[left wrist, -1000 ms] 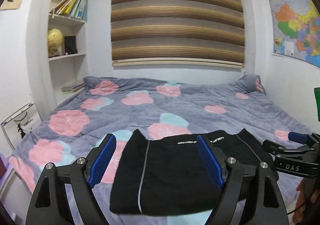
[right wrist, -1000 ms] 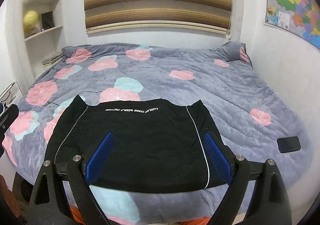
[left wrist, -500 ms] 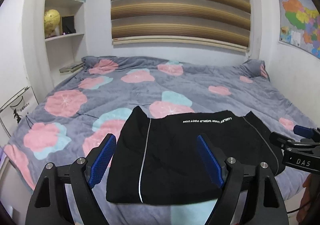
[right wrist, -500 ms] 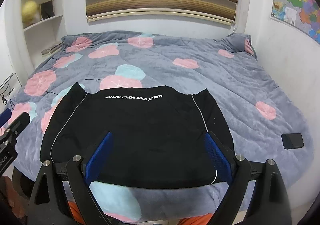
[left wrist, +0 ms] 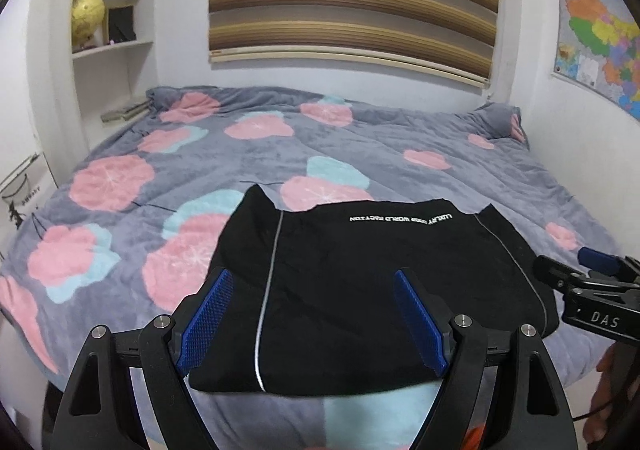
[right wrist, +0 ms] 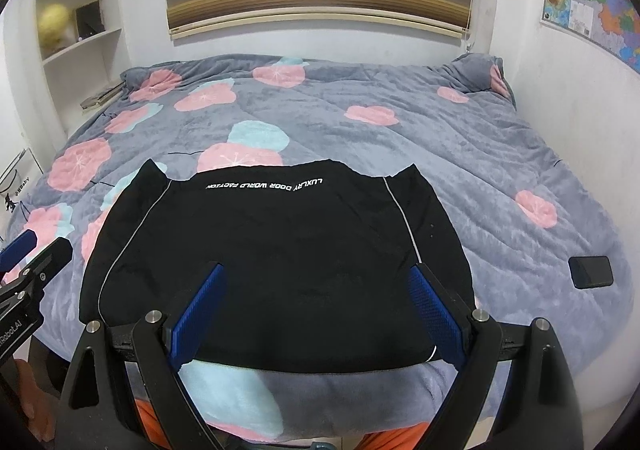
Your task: Fold large clothes
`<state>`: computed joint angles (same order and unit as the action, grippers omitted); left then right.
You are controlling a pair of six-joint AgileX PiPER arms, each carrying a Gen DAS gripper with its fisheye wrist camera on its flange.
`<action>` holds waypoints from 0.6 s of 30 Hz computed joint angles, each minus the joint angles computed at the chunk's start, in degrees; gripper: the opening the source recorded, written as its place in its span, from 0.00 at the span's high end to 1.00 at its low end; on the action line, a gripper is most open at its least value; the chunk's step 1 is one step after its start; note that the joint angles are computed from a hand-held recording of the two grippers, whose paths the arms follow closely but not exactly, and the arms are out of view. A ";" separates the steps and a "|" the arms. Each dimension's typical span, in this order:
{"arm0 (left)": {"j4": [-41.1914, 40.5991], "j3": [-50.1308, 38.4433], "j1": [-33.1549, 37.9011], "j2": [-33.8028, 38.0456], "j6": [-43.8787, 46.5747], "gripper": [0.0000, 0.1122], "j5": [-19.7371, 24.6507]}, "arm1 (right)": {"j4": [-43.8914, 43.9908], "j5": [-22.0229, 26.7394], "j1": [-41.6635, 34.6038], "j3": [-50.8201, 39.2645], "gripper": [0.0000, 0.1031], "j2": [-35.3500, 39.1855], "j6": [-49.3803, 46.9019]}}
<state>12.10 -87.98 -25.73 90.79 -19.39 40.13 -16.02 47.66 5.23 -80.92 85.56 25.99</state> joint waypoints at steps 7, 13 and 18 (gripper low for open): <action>0.01 -0.19 0.02 0.71 0.17 0.25 0.93 | 0.26 0.06 0.43 0.47 0.10 -0.05 -0.17; -0.14 -0.32 -0.16 1.05 0.15 0.25 1.68 | 0.49 0.12 0.64 0.39 0.10 0.06 -0.11; -0.06 -0.17 -0.54 0.76 0.24 0.25 1.68 | 1.10 0.00 0.53 0.60 0.10 0.07 -0.26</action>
<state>12.04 -88.15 -26.27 91.55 -19.14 41.81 -14.92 47.66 5.76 -80.32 85.63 25.74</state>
